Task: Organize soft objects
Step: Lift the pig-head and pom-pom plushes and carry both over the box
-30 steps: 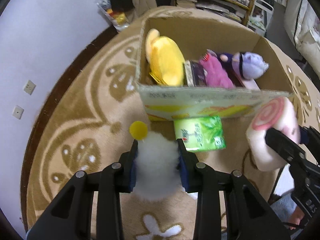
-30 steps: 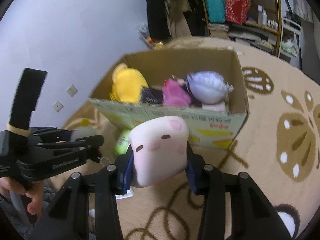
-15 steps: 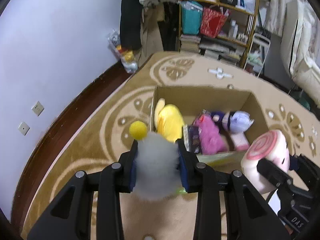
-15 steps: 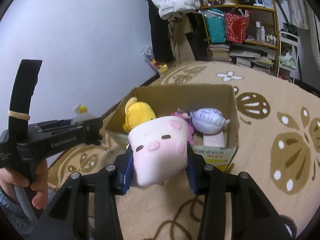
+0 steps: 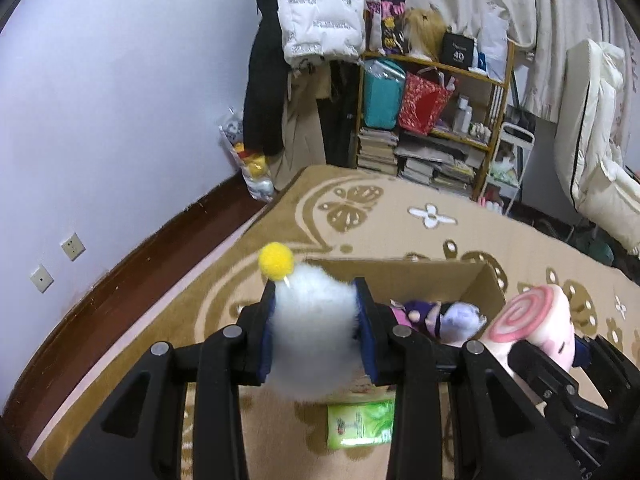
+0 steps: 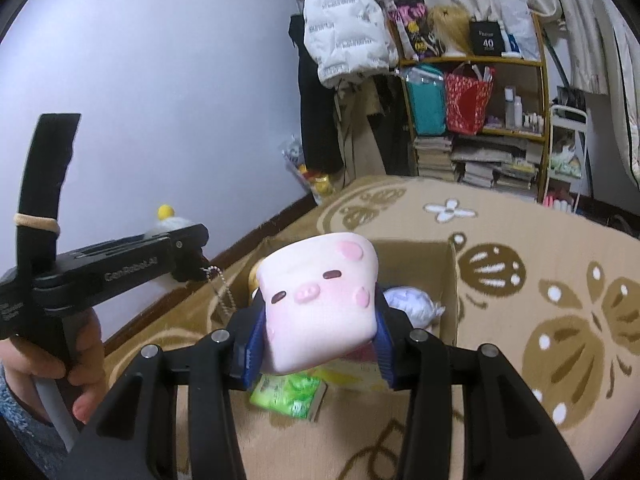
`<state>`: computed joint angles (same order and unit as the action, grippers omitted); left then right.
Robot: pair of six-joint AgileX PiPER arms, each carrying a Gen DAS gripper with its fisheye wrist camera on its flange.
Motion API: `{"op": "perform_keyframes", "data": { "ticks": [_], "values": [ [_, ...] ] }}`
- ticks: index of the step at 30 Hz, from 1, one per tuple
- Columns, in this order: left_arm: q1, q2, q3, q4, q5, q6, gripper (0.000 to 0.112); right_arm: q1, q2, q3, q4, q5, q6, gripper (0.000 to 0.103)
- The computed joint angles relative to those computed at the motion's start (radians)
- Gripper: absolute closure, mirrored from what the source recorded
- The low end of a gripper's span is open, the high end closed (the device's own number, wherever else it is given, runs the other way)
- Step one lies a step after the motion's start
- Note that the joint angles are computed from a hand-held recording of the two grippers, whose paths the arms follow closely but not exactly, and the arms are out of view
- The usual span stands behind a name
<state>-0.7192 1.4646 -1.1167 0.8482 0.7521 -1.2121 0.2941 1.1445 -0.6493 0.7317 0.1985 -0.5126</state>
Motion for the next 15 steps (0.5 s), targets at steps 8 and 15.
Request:
{"op": "perform_keyframes", "data": {
  "ticks": [8,15],
  "values": [
    [-0.006,0.038,-0.006,0.107,0.010,-0.144,0.079,-0.060,0.044,-0.025,0.327,0.008,-0.334,0.052],
    [0.016,0.109,-0.006,0.106,-0.030,-0.182,0.079,-0.090,0.139,-0.030,0.547,0.010,-0.551,0.049]
  ]
}}
